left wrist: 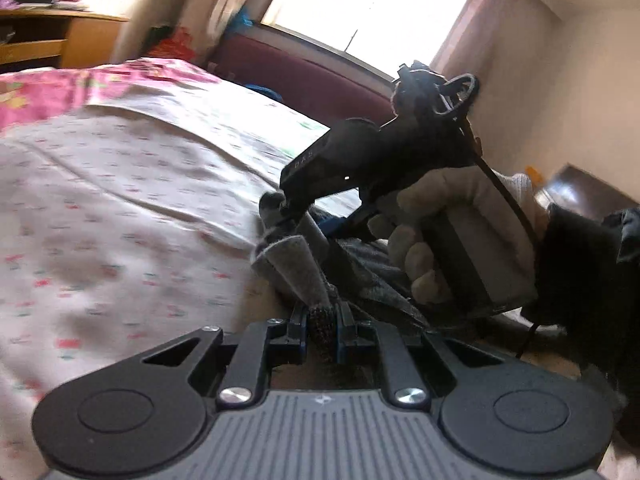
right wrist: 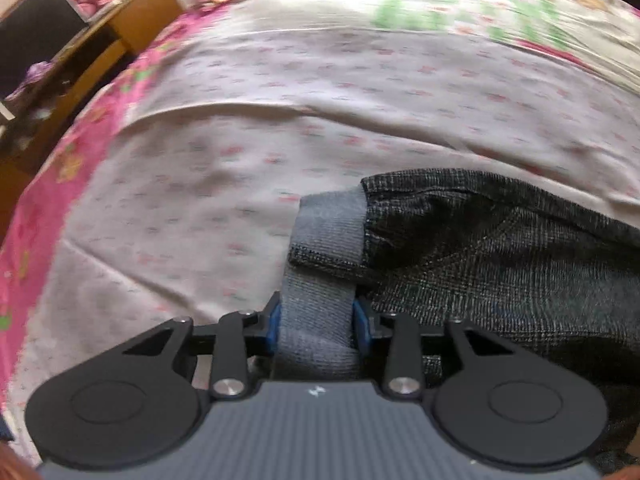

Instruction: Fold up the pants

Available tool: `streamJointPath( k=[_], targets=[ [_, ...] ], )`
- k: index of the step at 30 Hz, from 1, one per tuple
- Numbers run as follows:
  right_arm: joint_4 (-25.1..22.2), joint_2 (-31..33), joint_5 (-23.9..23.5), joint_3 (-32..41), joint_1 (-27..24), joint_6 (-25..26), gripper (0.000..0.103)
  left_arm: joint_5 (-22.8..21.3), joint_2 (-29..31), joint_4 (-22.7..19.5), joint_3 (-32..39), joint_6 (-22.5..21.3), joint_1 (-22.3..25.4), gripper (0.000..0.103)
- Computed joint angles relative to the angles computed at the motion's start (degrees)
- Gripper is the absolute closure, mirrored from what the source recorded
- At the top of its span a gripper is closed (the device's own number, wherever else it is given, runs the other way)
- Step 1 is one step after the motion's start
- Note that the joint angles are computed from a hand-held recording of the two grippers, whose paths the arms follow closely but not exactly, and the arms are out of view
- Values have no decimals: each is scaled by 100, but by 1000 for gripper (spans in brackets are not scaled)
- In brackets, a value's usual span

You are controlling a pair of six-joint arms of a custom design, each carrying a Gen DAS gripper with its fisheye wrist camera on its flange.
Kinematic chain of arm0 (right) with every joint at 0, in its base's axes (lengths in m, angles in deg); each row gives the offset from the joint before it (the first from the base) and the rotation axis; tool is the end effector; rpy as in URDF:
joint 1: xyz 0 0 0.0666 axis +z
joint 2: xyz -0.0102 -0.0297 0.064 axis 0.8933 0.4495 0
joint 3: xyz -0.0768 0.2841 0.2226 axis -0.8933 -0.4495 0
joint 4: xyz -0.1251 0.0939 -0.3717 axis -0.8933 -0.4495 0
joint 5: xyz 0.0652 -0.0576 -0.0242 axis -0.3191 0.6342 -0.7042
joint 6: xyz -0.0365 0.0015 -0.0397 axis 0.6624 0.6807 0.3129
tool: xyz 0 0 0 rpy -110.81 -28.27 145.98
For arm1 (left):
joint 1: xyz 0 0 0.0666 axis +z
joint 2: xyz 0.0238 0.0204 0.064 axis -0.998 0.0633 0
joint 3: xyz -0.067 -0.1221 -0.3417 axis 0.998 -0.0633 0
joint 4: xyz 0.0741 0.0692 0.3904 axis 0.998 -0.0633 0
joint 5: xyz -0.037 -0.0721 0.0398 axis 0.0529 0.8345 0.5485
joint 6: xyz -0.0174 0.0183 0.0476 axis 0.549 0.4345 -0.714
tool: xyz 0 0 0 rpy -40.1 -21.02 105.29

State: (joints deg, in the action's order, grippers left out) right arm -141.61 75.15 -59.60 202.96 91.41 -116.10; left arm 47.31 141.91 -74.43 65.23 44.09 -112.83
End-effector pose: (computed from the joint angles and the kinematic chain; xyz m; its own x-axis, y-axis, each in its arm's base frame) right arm 0.5297 0.2795 0.4894 -0.8639 0.2397 -0.4430 0.1268 0.9547 0.2693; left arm 0.3561 -0.1887 0.4448 -0.6398 -0.1069 -0.7611 0.4275 0.7734 -0.4681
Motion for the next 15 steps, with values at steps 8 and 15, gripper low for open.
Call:
streamJointPath(
  k=[8,15],
  targets=[
    [-125,789,1049,871,768,999,41,32,-429,-915,-419,121,568,71],
    [1744,-1794,1090,-2282,1003,840,39,-771,-807,-1469,-378,-198,326,72]
  ],
)
